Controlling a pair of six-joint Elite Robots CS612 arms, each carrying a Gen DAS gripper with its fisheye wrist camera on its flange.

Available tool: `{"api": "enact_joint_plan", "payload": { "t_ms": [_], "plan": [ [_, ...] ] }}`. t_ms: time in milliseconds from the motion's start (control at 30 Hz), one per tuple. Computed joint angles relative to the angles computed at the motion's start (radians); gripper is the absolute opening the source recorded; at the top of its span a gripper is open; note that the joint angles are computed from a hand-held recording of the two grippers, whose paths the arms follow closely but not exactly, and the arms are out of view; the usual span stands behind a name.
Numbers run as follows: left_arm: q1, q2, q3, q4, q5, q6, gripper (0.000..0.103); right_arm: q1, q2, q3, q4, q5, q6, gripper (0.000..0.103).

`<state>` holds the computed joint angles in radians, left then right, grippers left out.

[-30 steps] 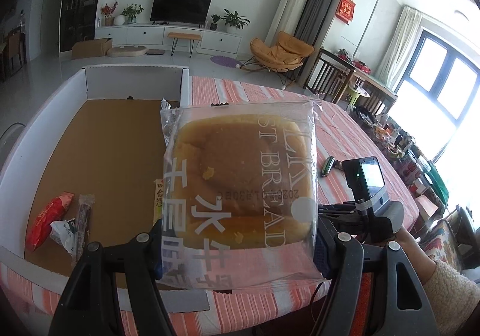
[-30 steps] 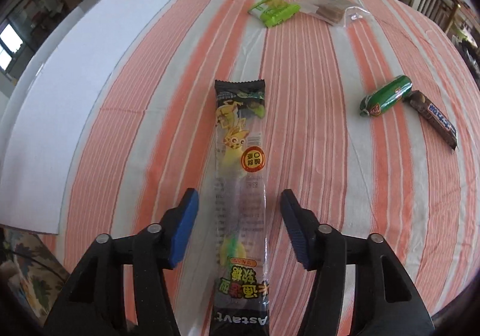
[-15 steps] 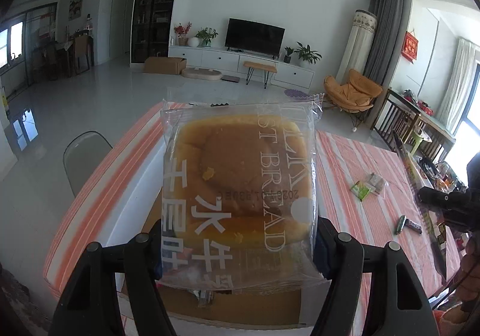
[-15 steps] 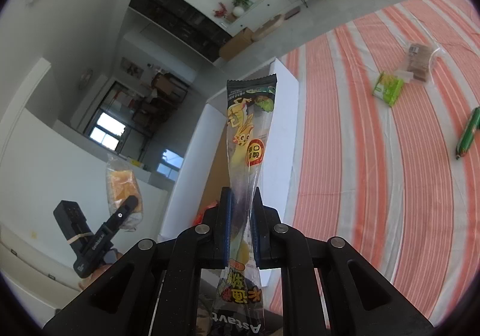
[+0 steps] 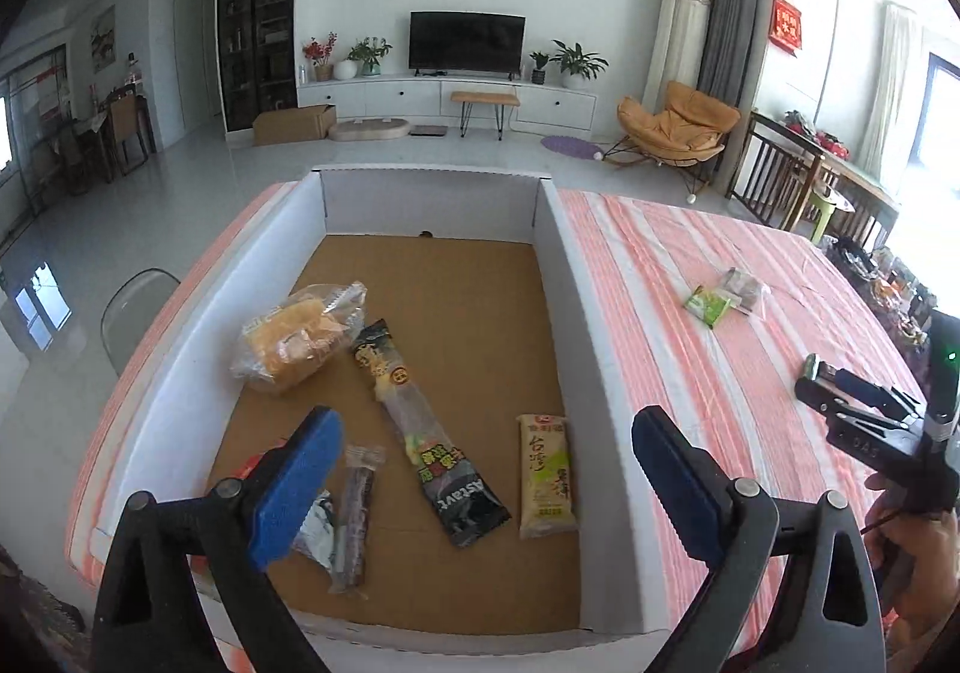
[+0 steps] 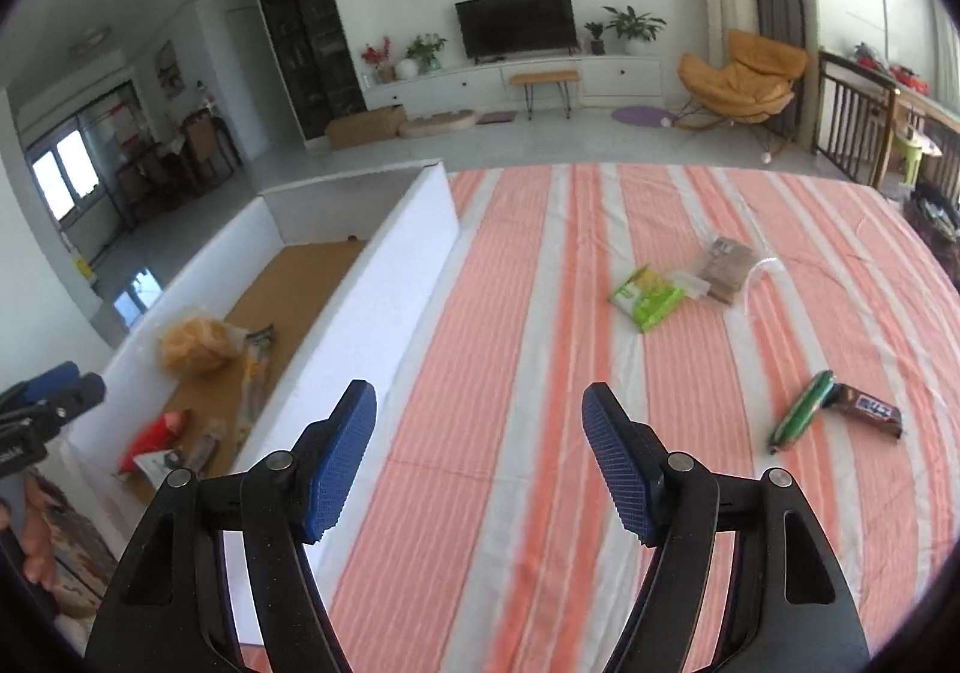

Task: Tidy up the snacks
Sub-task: 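Move both open tools back over the table toward the remaining snacks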

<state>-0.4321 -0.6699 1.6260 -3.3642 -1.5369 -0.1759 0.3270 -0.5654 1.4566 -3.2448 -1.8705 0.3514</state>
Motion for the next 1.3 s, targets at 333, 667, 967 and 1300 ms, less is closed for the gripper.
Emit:
{"api": "enact_joint_plan", "payload": {
  "t_ms": [333, 667, 967, 1300],
  "plan": [
    [-0.145, 0.105, -0.167, 0.186, -0.239, 0.115, 0.098, -0.093, -0.067, 0.231, 0.149, -0.190, 0.465, 0.075],
    [-0.191, 0.245, -0.356, 0.305, 0.005, 0.172, 0.098, -0.098, -0.033, 0.194, 0.210, -0.205, 0.500, 0.085],
    [-0.178, 0.275, -0.395, 0.338, -0.002, 0.112, 0.103, -0.096, -0.033, 0.188, 0.214, -0.203, 0.495, 0.089],
    [-0.178, 0.276, -0.396, 0.339, -0.001, 0.114, 0.103, -0.096, -0.032, 0.187, 0.214, -0.203, 0.495, 0.091]
  ]
}}
